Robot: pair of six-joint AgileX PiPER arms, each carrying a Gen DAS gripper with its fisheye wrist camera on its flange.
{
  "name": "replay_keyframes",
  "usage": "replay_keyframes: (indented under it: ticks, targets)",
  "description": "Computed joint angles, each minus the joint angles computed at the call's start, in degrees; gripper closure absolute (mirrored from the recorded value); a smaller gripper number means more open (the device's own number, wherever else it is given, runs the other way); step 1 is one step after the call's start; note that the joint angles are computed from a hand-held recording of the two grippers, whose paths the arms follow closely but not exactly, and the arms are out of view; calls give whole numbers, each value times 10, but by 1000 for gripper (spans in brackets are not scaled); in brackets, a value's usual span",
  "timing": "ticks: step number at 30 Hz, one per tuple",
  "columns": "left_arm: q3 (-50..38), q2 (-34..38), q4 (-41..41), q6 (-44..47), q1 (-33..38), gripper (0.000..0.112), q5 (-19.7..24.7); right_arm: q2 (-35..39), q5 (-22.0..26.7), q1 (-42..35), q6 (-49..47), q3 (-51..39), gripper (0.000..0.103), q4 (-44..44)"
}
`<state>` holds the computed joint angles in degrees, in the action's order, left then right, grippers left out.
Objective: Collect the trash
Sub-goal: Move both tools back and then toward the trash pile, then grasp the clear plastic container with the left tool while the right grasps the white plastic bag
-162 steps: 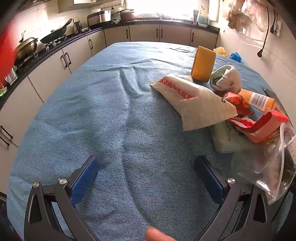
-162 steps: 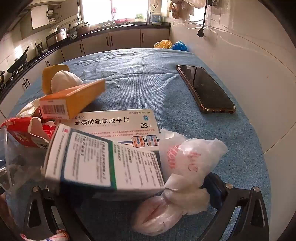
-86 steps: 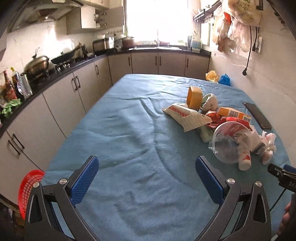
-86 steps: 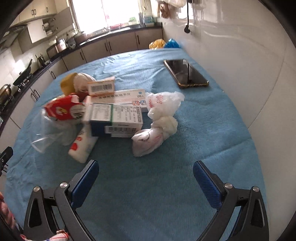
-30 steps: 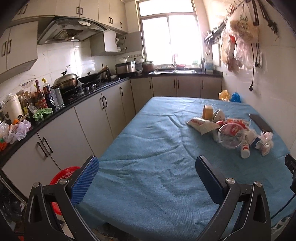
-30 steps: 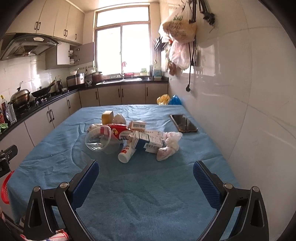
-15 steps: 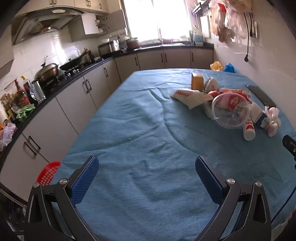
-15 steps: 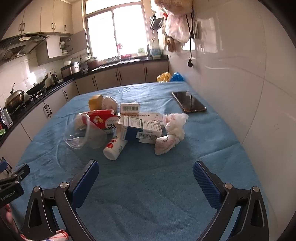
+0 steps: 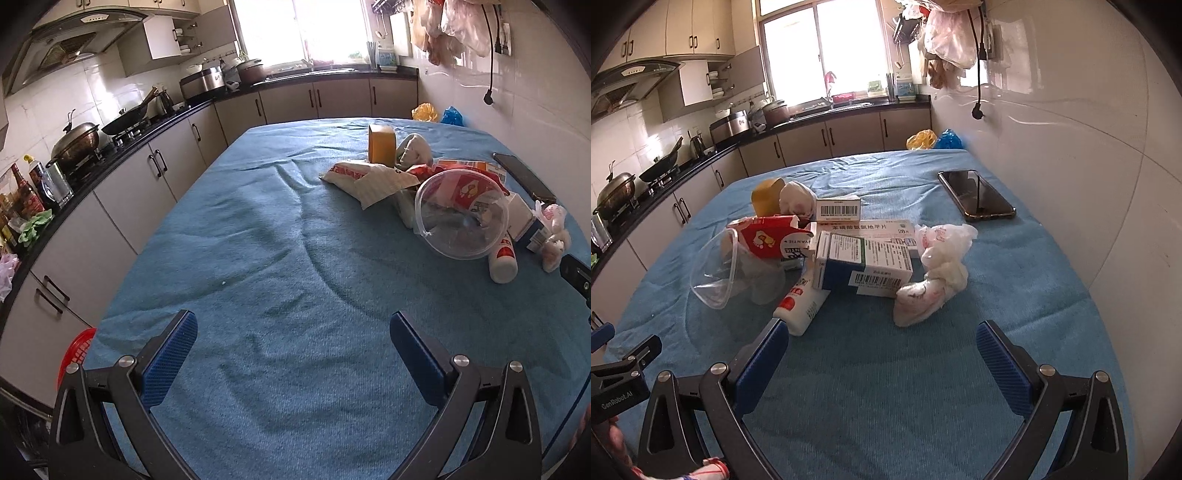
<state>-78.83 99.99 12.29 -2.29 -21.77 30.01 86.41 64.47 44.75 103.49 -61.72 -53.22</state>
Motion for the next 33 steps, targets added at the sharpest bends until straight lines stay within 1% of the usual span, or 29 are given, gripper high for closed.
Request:
replay_keyframes:
  ticks: [14,16,17,19,21,22,24,26,27,28,30,31,32,33]
  targets:
    - [-49,35,1,7,-9,9,22,-10,-50,-47,-33,14,0,7]
    - [-69,43,-27,40,-3,9,29,-16,-58,-57,-43,19,0,6]
    - [-85,48,-58,71,2,9,37,-20,-63,-61,-49,21,0,6]
    - [-127,62,-136,143,16,9,63,-32,-81,-76,-65,28,0,11]
    - [-189,88,-218,213,29,9,107,-47,-109,-98,-84,38,0,19]
    - [-208,96,-241,229,32,9,122,-51,-122,-108,-94,41,0,24]
    - [-268,126,-304,271,39,9,165,-61,-160,-139,-122,47,0,44]
    - [-324,159,-344,298,40,9,203,-69,-208,-175,-157,51,0,72]
    - [-349,174,-350,300,35,9,216,-69,-226,-189,-171,52,0,85]
    - [-367,186,-353,303,31,9,227,-65,-235,-203,-187,49,1,98]
    - [-437,233,-356,305,24,9,275,-57,-228,-215,-203,42,2,105]
    - [-473,256,-363,303,24,9,301,-55,-223,-221,-205,41,2,104]
    - [-520,286,-369,291,25,10,337,-56,-220,-224,-203,42,2,103]
    - [-563,311,-370,277,25,15,368,-60,-219,-228,-199,46,2,101]
